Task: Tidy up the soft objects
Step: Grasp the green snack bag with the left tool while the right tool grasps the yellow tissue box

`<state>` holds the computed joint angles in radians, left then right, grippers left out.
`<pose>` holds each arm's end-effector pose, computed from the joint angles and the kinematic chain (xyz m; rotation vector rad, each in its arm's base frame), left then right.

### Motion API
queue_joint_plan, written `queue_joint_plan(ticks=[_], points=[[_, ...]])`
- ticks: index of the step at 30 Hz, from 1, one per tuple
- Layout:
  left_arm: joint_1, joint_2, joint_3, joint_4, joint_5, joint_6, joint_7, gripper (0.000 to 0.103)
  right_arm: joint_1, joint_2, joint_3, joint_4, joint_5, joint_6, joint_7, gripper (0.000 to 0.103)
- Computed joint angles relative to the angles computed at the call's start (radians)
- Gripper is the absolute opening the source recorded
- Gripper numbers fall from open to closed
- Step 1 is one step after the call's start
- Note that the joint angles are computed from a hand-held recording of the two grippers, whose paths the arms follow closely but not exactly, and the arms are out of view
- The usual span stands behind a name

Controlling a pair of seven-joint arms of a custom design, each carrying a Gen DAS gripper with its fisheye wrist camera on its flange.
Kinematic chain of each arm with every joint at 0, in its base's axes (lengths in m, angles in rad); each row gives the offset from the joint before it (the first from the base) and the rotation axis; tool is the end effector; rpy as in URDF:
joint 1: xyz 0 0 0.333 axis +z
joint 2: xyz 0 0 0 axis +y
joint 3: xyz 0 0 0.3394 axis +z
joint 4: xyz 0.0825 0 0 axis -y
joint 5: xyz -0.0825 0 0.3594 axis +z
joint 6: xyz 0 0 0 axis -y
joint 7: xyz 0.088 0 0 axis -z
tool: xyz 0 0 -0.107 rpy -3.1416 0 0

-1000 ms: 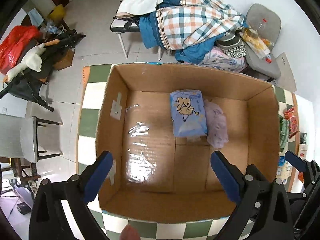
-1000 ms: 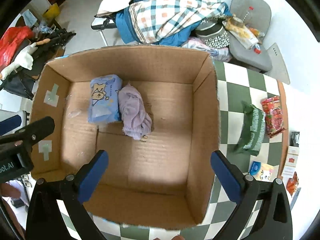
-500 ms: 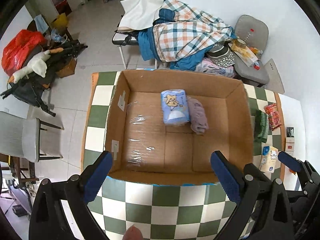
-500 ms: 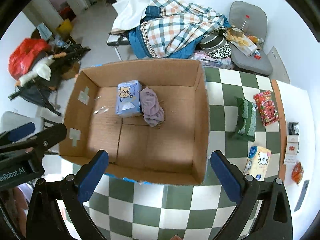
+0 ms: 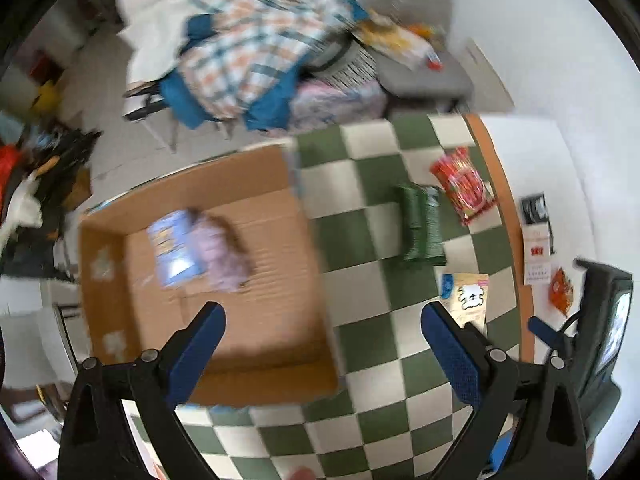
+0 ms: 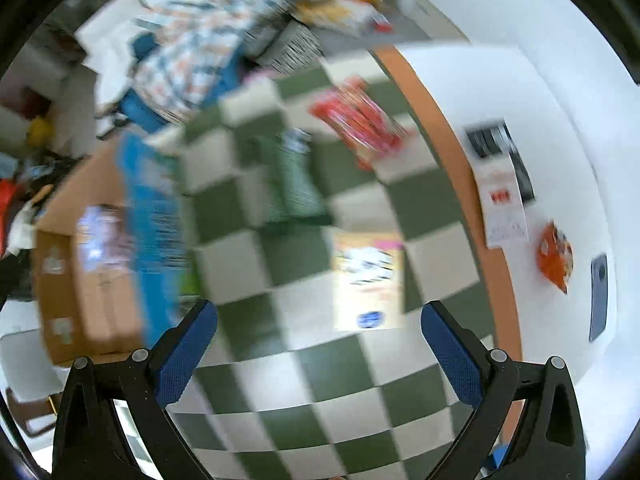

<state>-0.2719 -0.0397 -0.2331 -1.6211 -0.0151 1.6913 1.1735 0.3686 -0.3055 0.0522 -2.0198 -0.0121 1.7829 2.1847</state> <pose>0.4607 -0.2596 0.6568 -2.0765 2.3115 -0.1629 0.4001 0.1815 0.6109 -1.9597 2.3793 -0.0690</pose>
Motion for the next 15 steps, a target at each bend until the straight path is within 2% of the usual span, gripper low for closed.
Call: queue_joint_plan(ticks=[2,6,9,11,13,15], points=[[-0.021,0.116,-0.028,0.100,0.029,-0.060,-0.011,0.100,-0.013,0.000,-0.026,-0.054,0.022,0.019,-0.021,0.103],[-0.061,0.313,-0.060,0.258,0.066,-0.125,0.011,0.100,-0.038,0.014,-0.057,-0.142,0.081,0.062,-0.053,0.103],[-0.088,0.440,-0.068,0.371,0.095,-0.181,0.019,0.093,-0.055,0.023,-0.067,-0.189,0.117,0.098,-0.063,0.102],[-0.098,0.531,-0.073,0.457,0.081,-0.224,0.020,0.082,-0.064,0.032,-0.070,-0.210,0.133,0.112,-0.067,0.097],[-0.109,0.605,-0.073,0.537,0.073,-0.274,0.010,0.082,-0.072,0.038,-0.073,-0.225,0.151,0.125,-0.072,0.091],[-0.117,0.661,-0.074,0.594,0.062,-0.295,0.001,0.082,-0.081,0.045,-0.076,-0.238,0.164,0.135,-0.076,0.090]])
